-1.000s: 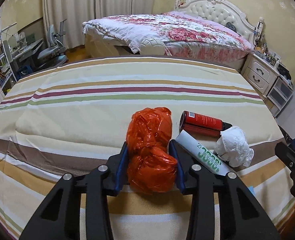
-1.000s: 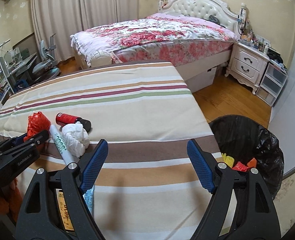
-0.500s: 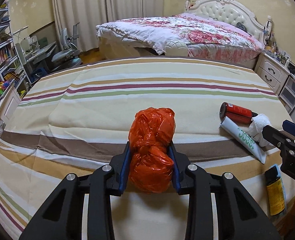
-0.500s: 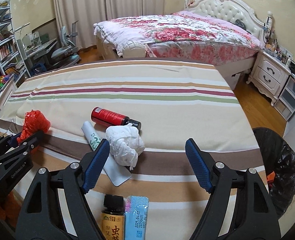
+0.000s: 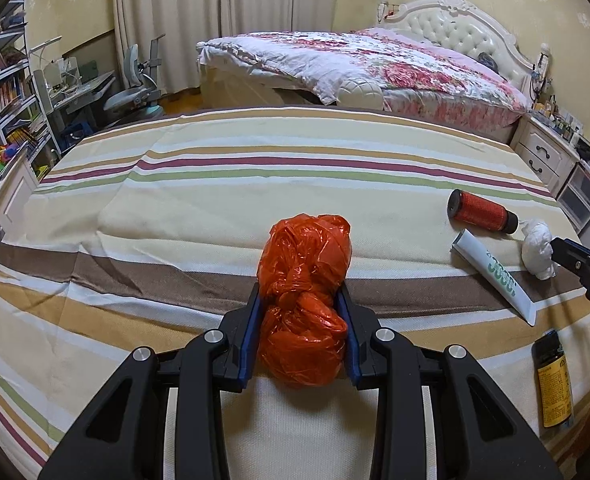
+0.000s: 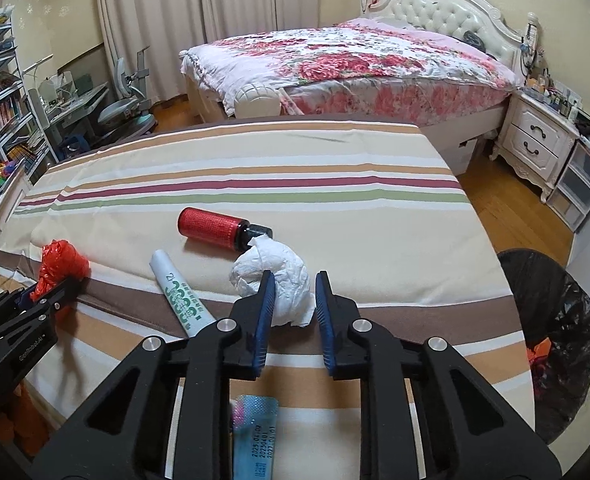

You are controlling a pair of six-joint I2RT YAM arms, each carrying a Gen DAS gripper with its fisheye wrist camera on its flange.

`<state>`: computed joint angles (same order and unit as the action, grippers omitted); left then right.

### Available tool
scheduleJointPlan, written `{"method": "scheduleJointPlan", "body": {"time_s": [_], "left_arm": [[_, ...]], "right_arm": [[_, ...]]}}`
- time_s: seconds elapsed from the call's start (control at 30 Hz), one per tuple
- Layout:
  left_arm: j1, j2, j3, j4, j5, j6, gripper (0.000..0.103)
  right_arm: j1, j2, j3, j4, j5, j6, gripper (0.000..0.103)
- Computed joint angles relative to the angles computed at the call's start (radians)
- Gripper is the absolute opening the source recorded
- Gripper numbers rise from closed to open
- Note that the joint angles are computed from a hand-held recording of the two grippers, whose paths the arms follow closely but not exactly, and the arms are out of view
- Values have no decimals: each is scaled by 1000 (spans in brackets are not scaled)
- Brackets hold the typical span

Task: Collect trash
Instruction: 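Grasp the white crumpled bag with the right tool while the left tool holds the orange bag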

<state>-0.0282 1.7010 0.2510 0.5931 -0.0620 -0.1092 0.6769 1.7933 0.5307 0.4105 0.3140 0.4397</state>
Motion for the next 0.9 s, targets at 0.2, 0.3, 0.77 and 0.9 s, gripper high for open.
{"method": "scheduleJointPlan", "body": {"time_s": [0.2, 0.3, 0.77, 0.9], "left_arm": [[5, 4, -3, 9, 7, -1, 35], [13, 6, -9, 19, 15, -1, 35], [15, 7, -11, 23, 18, -2, 35], [20, 8, -12, 24, 21, 2, 35]], "right_arm": [[-36, 14, -7, 7, 8, 2, 24], [-70, 15, -24, 17, 13, 19, 32], [-20, -22, -17, 31, 27, 15, 64], [-10, 65, 54, 10, 18, -9, 64]]}}
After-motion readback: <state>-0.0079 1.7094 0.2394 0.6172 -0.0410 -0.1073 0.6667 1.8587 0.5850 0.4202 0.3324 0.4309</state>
